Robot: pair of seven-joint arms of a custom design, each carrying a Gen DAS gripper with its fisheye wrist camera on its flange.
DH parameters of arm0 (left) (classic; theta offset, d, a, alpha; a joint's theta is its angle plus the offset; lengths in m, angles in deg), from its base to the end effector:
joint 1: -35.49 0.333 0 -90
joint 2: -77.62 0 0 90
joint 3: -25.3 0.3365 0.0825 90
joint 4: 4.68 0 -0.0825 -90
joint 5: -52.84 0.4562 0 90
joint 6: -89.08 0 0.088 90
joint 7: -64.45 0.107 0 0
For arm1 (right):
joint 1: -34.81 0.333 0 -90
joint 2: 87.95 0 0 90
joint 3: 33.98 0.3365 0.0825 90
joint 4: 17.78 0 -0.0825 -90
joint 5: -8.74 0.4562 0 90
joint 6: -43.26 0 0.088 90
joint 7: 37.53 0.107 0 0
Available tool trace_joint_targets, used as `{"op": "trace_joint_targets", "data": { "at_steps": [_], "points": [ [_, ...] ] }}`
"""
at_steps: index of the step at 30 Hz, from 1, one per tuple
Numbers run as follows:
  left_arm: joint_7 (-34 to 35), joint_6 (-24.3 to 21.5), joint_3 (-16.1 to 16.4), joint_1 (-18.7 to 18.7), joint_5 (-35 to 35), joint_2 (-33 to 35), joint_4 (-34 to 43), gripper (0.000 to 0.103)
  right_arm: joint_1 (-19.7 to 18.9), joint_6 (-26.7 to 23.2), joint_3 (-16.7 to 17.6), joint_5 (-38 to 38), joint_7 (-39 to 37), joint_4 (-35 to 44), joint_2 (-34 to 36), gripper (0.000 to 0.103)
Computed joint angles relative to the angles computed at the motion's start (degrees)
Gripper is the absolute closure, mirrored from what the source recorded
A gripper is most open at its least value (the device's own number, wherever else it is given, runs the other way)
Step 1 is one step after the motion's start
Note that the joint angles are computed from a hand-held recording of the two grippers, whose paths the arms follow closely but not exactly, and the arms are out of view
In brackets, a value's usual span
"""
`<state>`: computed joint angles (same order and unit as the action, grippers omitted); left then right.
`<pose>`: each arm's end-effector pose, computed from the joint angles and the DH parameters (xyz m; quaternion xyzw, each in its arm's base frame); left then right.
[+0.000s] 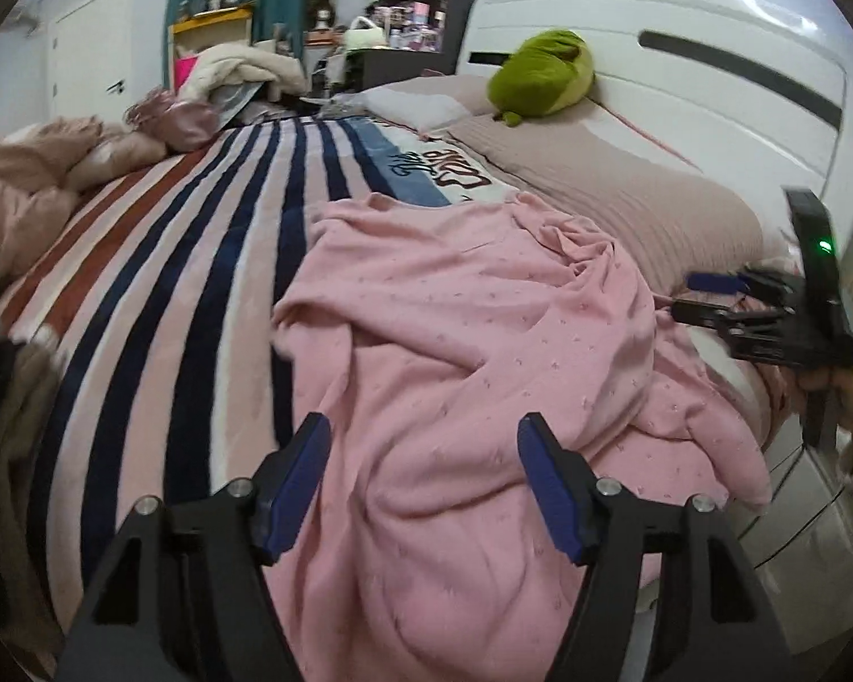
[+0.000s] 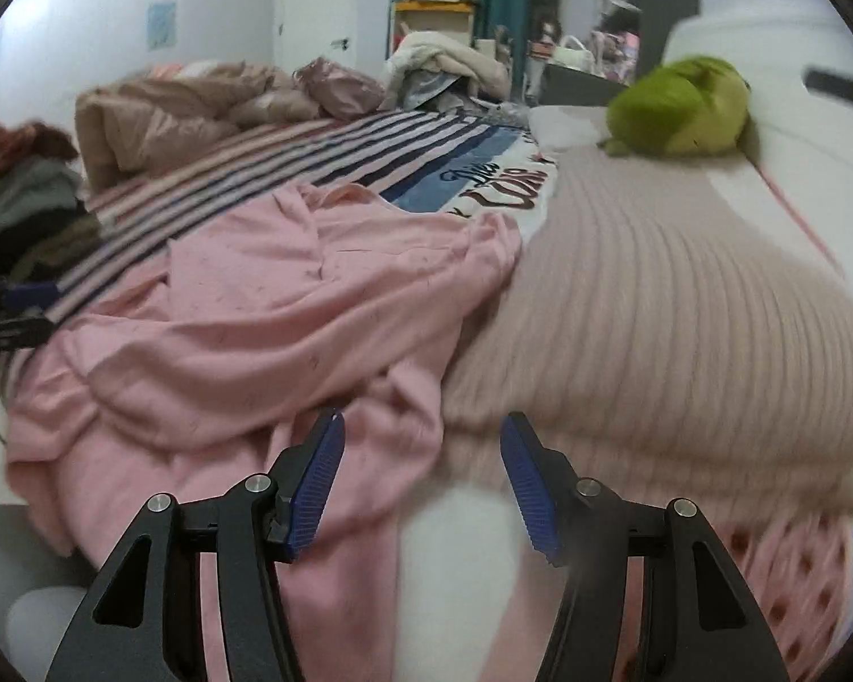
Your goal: Fold small clothes
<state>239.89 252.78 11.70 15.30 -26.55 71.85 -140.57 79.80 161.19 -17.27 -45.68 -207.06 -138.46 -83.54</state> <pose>0.4902 -0.2639 0.3705 -0.3292 0.8513 -0.3951 0.1037 0.3311 0.5207 0.3695 -0.6008 0.7012 -0.3378 0.1823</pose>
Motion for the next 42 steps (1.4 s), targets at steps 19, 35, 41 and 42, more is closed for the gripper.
{"op": "trace_joint_targets", "data": {
  "at_steps": [19,35,41,42],
  "points": [
    [-15.3,-1.5,-1.9,3.2,17.8,8.8,7.2,0.094,0.3,-11.2,-0.7,-2.8,6.2,-3.6,-5.1,0.103],
    [-4.3,-7.7,1.1,2.2,15.1,-2.1,-4.9,0.096,0.6,-8.5,-2.6,-3.8,-11.2,8.6,9.3,0.075],
    [3.7,8.2,0.6,-0.5,6.8,-4.1,-7.2,0.097,1.7,-10.4,-3.4,-5.1,-7.7,8.8,7.6,0.099],
    [3.2,10.5,0.4,-0.7,8.3,-3.8,-7.4,0.096,1.8,-10.8,-3.2,-4.9,-7.5,8.9,7.4,0.099]
  ]
}}
